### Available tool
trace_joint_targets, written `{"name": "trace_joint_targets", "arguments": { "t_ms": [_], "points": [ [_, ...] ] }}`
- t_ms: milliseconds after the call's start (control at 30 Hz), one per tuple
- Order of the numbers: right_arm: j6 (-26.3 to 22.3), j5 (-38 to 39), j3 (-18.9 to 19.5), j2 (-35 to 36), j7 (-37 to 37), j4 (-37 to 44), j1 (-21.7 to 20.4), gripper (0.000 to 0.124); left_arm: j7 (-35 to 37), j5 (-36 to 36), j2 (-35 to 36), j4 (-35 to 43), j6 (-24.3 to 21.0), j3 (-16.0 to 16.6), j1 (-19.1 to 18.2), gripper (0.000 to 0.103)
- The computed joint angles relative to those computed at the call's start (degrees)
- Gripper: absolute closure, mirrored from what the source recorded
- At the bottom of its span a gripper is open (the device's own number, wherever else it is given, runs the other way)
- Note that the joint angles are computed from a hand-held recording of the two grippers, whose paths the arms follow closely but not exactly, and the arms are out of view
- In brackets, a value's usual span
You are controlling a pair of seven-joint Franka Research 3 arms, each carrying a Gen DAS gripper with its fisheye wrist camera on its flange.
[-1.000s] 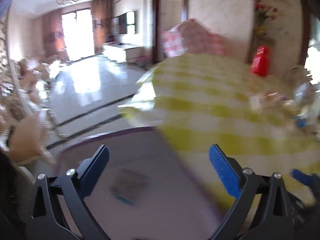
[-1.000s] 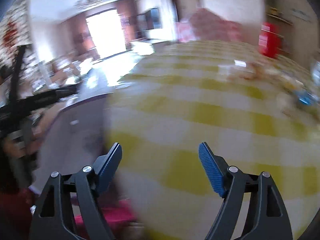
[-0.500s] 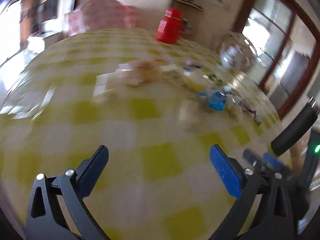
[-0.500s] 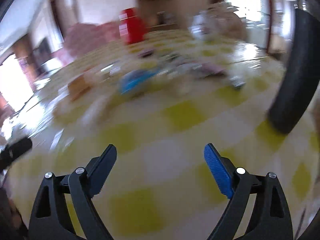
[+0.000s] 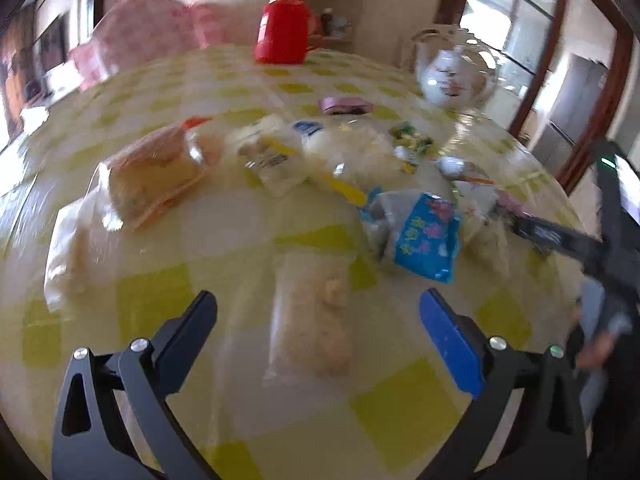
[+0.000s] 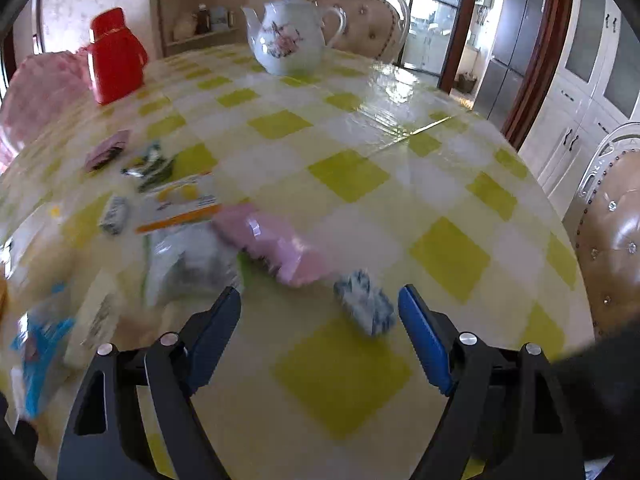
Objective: Organize snacks
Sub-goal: 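Grasp the small blue-white milk carton with the right tool while the left grasps the clear cookie bag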
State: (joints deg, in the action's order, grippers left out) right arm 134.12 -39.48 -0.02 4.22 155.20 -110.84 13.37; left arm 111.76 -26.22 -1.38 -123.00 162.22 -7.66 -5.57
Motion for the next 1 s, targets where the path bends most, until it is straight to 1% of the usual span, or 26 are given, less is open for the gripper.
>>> {"name": "trace_joint_targets", "arguments": {
  "t_ms": [33,67,100,133,167,233,300,333,367,400,467,567,600,667,700,733,767,800,833,867,900,933,1000],
  "points": [
    [0.53,2.06,-0.21,0.79,-1.85,0.58,-0.52,0.046,0.81,0.02,-0.12,-0.2,0.36,-0.04,-0.07,0.002],
    [3.42,4.2,-0.67,0.48,-2.96,-0.55,-1.3,0.046,2.19,-0.86,0.22,0.41,-0.84,0.08,-0.11,0.002],
    [4.96,5.88,-0.85,0.3,-4.12,-1.09,-1.73,0.046,3.3,-2.34,0.53,1.05,-2.16,0.2,0.01,0.002],
    [5.92,5.88,-0.96,-0.25,-4.91,-1.85,-1.87,0.057,4.26,-4.17,0.97,1.9,-3.75,0.34,0.27,0.002],
    [6.85,5.47,-0.98,-1.02,-5.41,-2.87,-1.95,0.079,3.96,-4.47,1.26,2.41,-4.6,0.36,0.61,0.002],
    [8.57,5.75,-0.51,-3.34,-6.13,-5.68,-2.13,0.101,0.83,-2.0,1.54,2.86,-5.79,0.43,1.4,0.002],
    [12.24,8.86,0.19,-5.06,-9.89,-8.32,-2.47,0.101,-3.06,0.56,1.37,2.89,-7.12,0.72,2.29,0.002],
    [13.03,9.24,0.73,-5.79,-10.89,-9.29,-2.48,0.101,-3.19,-0.51,1.4,3.17,-8.1,0.89,2.71,0.002],
    [13.98,9.56,1.23,-6.44,-11.82,-10.23,-2.49,0.101,-1.62,-3.87,1.39,3.68,-9.42,1.1,3.16,0.002],
    [16.23,11.12,1.61,-7.36,-13.17,-11.82,-2.47,0.101,-0.64,-6.11,1.17,3.64,-9.67,1.16,3.46,0.002],
    [18.93,13.76,2.37,-8.56,-15.22,-13.82,-2.57,0.101,-0.95,-5.47,0.98,3.14,-8.46,0.94,3.51,0.002],
    [18.96,11.91,4.09,-9.52,-13.89,-14.85,-3.13,0.101,1.3,-4.57,0.79,2.79,-8.16,0.39,2.95,0.002],
    [18.55,10.12,4.75,-9.78,-12.65,-15.07,-3.3,0.101,1.24,-3.24,0.76,2.7,-7.7,0.21,2.72,0.002],
    [19.21,10.3,5.17,-10.38,-12.42,-15.81,-3.25,0.101,-2.15,3.49,0.94,2.16,-5.3,-0.17,2.28,0.002],
    [19.28,10.3,5.34,-10.44,-12.34,-15.9,-3.35,0.101,-5.42,8.44,1.2,1.93,-4.4,-0.28,2.17,0.002],
    [19.07,9.91,5.62,-10.43,-11.94,-15.83,-3.45,0.101,-8.17,12.94,1.85,2.41,-4.83,-0.34,2.08,0.002],
    [18.89,9.58,5.83,-10.39,-11.73,-15.73,-3.47,0.101,-8.04,13.41,2.32,3.07,-6.03,-0.41,2.08,0.003],
    [18.92,9.64,5.93,-10.27,-11.78,-15.63,-3.4,0.101,-7.73,14.03,2.64,3.43,-6.7,-0.51,2.06,0.008],
    [19.07,9.68,5.99,-10.32,-11.76,-15.71,-3.32,0.101,-8.24,14.93,2.57,3.16,-6.11,-0.58,2.06,0.013],
    [19.21,9.08,6.22,-10.47,-11.13,-15.85,-3.3,0.101,-9.66,17.23,2.31,2.48,-4.61,-0.56,2.02,0.034],
    [19.42,8.03,6.44,-10.71,-10.12,-16.06,-3.4,0.101,-8.96,17.21,2.01,2.02,-3.6,-0.63,2.03,0.067],
    [19.99,7.42,6.54,-11.11,-9.51,-16.55,-3.46,0.101,-7.05,15.27,1.81,1.8,-3.17,-0.67,2.05,0.067],
    [22.77,7.89,6.54,-11.98,-9.32,-17.99,-3.47,0.101,-0.68,5.78,1.42,1.91,-4.27,-0.44,2.38,0.068]
  ]
}}
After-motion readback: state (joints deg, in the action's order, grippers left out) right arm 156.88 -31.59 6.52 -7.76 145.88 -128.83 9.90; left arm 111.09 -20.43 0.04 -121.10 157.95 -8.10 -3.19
